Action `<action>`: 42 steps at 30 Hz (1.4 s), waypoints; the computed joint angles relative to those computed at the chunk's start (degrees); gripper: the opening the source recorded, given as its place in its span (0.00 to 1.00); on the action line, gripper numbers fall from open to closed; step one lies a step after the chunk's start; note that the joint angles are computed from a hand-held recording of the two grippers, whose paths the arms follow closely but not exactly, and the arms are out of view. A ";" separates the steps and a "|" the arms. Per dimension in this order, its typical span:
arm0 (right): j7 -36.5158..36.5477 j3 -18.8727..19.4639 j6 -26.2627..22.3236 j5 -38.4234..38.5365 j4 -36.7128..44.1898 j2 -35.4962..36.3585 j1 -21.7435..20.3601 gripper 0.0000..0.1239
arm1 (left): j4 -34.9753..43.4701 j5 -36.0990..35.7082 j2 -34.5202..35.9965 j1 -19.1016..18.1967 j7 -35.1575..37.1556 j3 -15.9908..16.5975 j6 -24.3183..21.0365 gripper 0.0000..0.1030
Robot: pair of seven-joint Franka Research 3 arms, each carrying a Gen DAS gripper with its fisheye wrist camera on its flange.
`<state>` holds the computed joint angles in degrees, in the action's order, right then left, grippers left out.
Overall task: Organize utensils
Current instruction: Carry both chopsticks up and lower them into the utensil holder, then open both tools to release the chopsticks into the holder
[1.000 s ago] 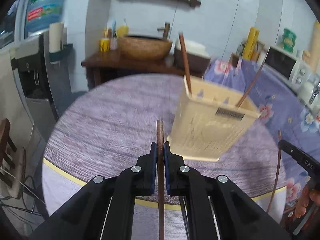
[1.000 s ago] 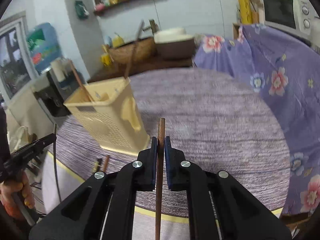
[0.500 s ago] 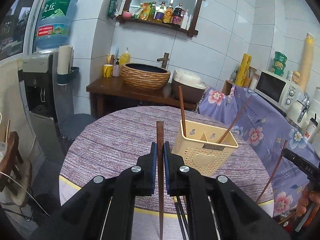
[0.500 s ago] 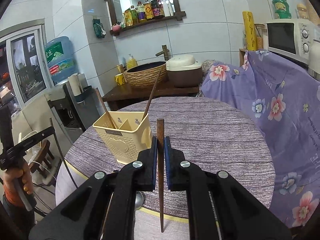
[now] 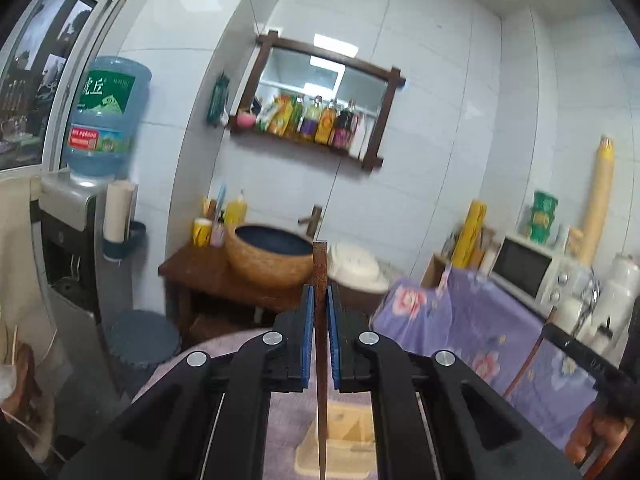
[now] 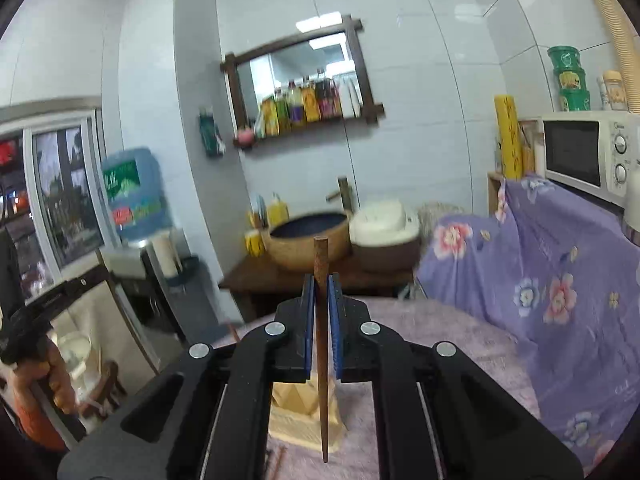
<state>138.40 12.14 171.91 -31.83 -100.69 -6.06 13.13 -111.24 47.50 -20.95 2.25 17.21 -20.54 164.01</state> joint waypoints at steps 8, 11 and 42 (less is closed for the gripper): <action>21.45 -2.53 -5.09 -23.98 13.05 11.47 4.80 0.06 | 10.28 16.22 11.66 2.96 -15.50 -6.28 -4.75 0.08; 20.66 -4.22 -5.07 -21.38 11.58 13.04 6.51 0.06 | 8.47 16.68 13.23 0.77 -16.59 -4.65 -4.20 0.08; 14.44 -7.06 -9.37 -17.01 -7.94 4.68 11.89 0.51 | -13.24 -2.63 4.20 -12.56 1.81 4.81 -6.97 0.63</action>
<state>152.84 5.09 162.54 -48.84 -108.63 -1.38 25.02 -124.48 44.87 -16.75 -10.31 19.02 -15.73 157.04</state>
